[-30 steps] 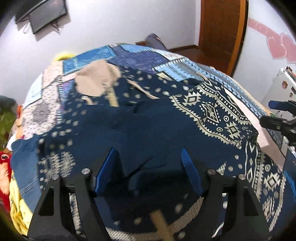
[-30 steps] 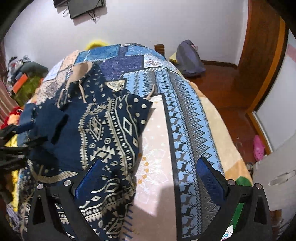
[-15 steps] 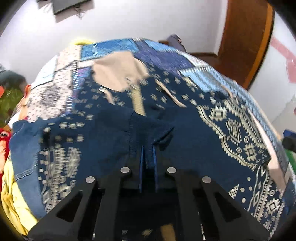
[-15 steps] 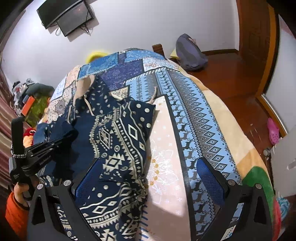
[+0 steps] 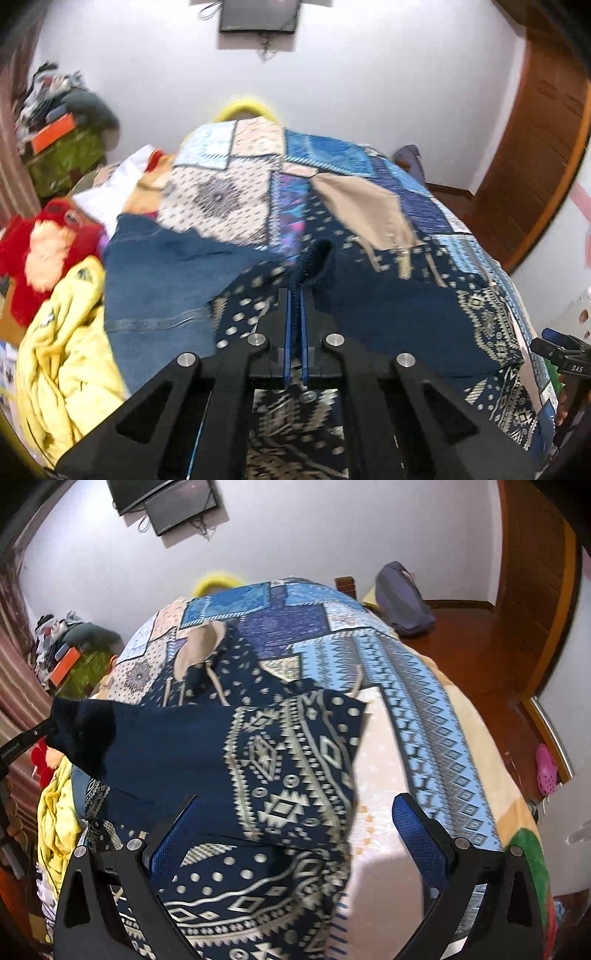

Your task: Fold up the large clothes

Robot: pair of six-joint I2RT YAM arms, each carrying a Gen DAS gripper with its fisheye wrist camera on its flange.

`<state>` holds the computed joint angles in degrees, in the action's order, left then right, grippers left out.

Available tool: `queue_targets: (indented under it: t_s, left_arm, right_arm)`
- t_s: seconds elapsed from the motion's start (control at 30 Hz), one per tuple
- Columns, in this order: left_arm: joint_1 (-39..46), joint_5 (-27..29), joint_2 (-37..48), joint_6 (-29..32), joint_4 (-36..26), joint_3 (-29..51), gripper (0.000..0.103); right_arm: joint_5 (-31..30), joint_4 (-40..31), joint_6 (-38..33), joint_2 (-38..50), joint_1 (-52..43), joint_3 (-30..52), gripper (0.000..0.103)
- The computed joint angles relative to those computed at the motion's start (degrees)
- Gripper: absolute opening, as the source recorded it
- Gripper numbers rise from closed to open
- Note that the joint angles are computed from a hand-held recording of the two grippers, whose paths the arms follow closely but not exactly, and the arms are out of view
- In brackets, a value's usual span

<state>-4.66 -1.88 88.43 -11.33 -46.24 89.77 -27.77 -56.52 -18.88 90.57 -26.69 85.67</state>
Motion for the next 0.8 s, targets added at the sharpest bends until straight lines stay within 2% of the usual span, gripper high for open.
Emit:
queue_targets:
  t_s: [0.27, 0.6, 0.7, 0.73, 0.8]
  left_arm:
    - [8.2, 4.3, -2.1, -0.7, 3.7, -9.6, 0.003]
    - [9.6, 1.3, 2.5, 4.5, 3.6, -12.6, 0.002]
    - [8.2, -1.2, 2.2, 6.1, 3.3, -12.0, 0.006]
    - [7.5, -2.0, 2.2, 6.7, 3.0, -11.3, 0.011]
    - [6.4, -2.6, 2.7, 7.6, 1.8, -8.9, 0.031]
  right_arm:
    - [3.8, 1.7, 2.2, -1.0, 7.0, -1.7, 0.101]
    - [11.3, 4.2, 0.3, -1.7, 14.5, -3.5, 0.101]
    - [13.8, 5.5, -1.3, -1.3, 16.6, -3.3, 0.101]
    - [14.6, 6.0, -1.8, -1.1, 17.3, -2.9, 0.101]
    - [15.9, 6.8, -2.8, -0.1, 18.7, -1.2, 0.101]
